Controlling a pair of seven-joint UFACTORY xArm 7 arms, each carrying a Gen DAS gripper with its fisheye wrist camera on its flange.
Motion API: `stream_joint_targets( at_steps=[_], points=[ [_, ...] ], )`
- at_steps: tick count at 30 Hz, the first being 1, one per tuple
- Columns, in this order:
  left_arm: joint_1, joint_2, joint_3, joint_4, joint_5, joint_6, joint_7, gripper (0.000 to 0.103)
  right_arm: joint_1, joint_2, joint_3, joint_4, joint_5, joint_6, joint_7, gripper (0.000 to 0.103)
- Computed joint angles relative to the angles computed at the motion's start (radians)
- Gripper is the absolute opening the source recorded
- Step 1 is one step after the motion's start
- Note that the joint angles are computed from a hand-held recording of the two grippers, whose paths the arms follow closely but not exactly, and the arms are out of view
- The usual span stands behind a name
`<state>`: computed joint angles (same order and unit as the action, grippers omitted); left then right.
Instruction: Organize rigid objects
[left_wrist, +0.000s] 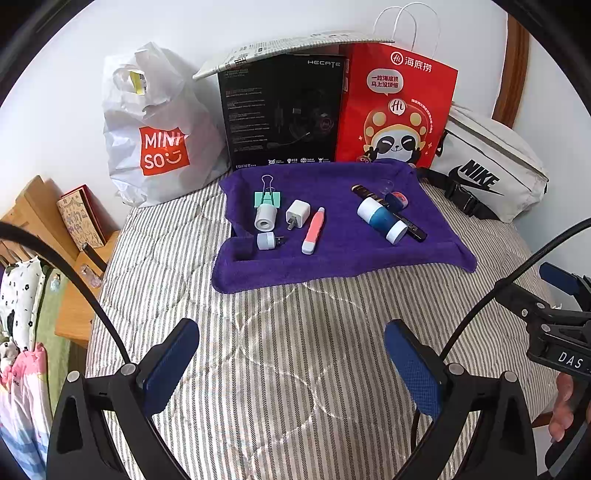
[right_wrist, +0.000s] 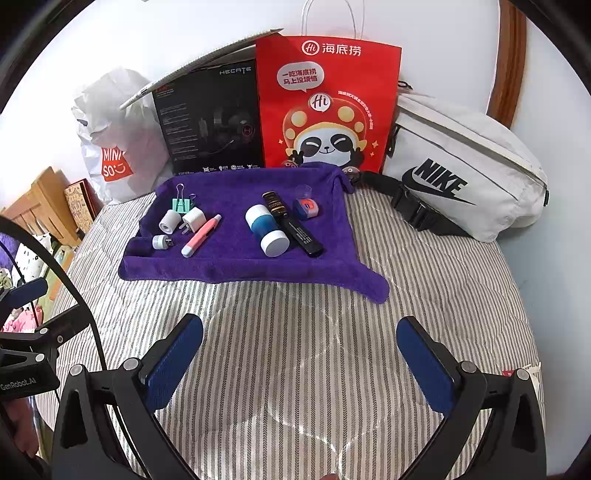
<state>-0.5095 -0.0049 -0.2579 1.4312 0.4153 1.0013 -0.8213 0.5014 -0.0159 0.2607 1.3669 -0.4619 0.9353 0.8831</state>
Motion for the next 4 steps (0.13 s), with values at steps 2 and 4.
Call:
stream_joint_targets(
  at_steps=[2,4],
  points=[
    [0.001,0.000,0.001,-0.002,-0.002,-0.005,-0.002,0.102,0.000,0.000,0.000,0.000,0.000,-0.001,0.000,0.103],
    [0.001,-0.003,0.000,-0.008,0.010,-0.009,-0.011,0.102,0.000,-0.001,0.000,-0.001,0.000,-0.001,-0.001,0.103]
  ],
)
